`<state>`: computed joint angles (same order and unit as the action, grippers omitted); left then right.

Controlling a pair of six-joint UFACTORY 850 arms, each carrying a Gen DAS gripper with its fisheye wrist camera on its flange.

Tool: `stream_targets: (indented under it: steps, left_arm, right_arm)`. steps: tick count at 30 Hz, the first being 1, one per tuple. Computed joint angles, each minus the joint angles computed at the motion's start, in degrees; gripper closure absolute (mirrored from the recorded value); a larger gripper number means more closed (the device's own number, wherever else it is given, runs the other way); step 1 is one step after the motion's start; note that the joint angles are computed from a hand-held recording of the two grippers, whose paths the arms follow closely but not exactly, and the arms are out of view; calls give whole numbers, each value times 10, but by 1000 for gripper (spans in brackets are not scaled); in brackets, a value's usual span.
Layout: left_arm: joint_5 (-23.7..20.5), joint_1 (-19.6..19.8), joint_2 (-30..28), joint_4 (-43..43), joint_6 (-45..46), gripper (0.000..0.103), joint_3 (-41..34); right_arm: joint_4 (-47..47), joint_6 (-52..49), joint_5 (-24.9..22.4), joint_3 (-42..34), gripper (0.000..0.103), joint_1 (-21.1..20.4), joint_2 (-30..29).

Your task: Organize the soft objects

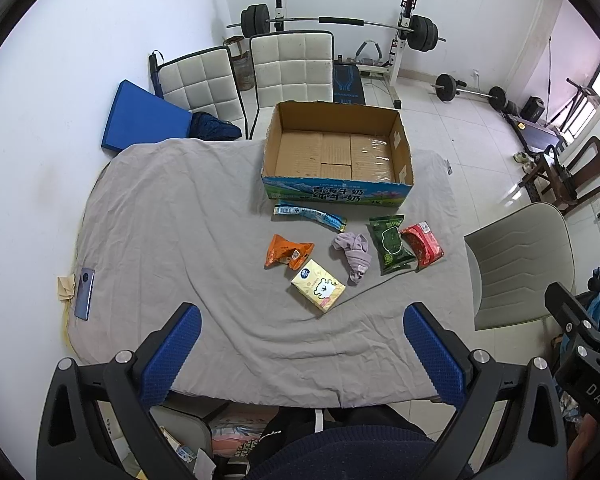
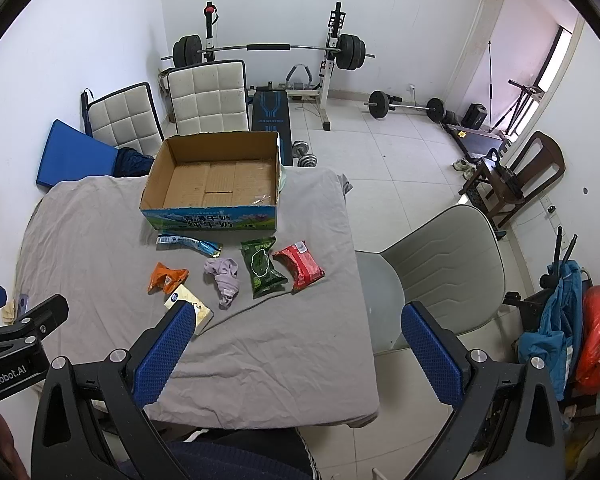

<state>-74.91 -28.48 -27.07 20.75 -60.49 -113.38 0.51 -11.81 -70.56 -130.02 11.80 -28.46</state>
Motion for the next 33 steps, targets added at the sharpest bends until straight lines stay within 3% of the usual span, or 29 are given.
stream_targets:
  steps: [33]
  left_arm:
    - [-2, 8, -7, 0, 8, 0, -15]
  right_arm:
    - [6, 5, -11, -52, 0, -3, -31]
